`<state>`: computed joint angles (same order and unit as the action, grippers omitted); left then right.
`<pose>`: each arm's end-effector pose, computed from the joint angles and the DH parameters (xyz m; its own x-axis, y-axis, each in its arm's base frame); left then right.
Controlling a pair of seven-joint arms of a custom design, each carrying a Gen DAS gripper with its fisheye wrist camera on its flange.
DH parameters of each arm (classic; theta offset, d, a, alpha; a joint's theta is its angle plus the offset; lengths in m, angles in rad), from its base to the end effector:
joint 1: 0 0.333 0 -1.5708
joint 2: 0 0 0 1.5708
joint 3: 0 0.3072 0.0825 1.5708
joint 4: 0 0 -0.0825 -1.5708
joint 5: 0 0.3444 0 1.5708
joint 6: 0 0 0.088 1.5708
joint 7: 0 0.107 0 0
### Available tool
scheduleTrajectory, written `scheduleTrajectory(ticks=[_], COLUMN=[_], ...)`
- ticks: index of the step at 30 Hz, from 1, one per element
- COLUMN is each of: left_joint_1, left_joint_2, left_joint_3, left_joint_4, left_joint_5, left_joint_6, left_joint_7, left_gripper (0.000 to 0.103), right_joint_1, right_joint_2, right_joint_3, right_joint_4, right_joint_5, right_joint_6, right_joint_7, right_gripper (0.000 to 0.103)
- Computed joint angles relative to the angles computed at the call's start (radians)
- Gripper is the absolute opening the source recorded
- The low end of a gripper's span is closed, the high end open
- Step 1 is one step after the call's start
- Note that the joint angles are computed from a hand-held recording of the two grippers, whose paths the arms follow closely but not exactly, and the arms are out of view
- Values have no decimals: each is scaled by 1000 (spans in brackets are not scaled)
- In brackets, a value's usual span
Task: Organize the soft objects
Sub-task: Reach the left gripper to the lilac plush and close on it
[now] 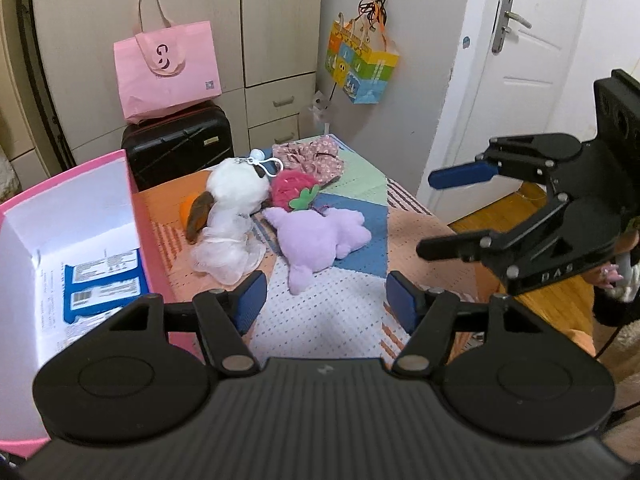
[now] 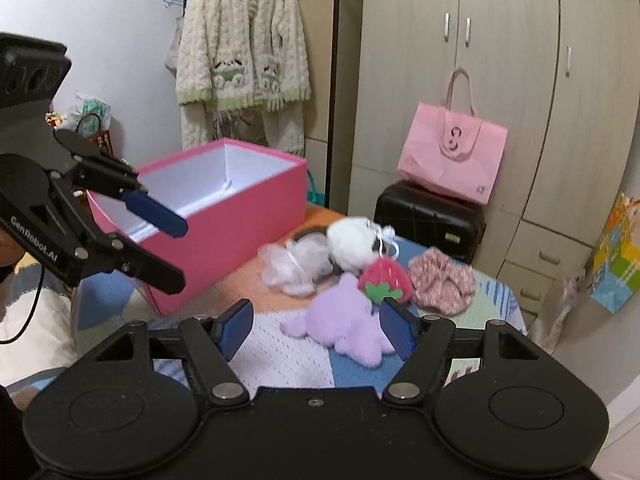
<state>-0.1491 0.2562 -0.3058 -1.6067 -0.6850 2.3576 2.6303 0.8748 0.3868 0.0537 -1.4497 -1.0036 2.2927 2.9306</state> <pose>0.5791 -0.2677 0.5469 -0.9065 -0.4168 0.0672 -0.3313 0.6037 -0.7251 0.4246 0.5252 0.5281 0.0718 -0.9973 0.0145 -0.5728 -0.0531 -0.8180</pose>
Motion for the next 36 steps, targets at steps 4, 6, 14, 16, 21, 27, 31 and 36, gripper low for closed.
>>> scheduleTrajectory(ticks=[4,6,14,16,21,27,31,36], left_joint_1=[-14,-18,-19,-19,-31,-50,-78,-87], left_joint_2=[43,68,138,165,235,330,365,409], left_joint_3=[-12,-19,-81,-92,-117,-119,-115,-116], left_joint_4=[23,42,33,49,89,194,202,243], left_joint_5=[-1,3,-74,-85,-79,11,75,167], left_joint_6=[29,35,195,212,283,230,317,311], left_joint_7=[-13,-24,11,1,-35,-162,-211,-309], left_gripper=[69,72,81,81,81,81,80,80], right_joint_1=[-15,-23,-5,-7,-25,-31,-31,-20], right_joint_2=[1,7,59,78,130,178,203,241], right_joint_3=[-6,-9,-56,-60,-65,-88,-101,-120], right_joint_4=[-43,-55,-62,-51,-11,30,56,110], right_joint_5=[-1,0,-103,-121,-94,-30,13,57], right_joint_6=[31,43,43,33,40,65,72,55], right_joint_7=[42,58,170,186,174,163,156,139], right_gripper=[76,76,78,83,84,85,88,92])
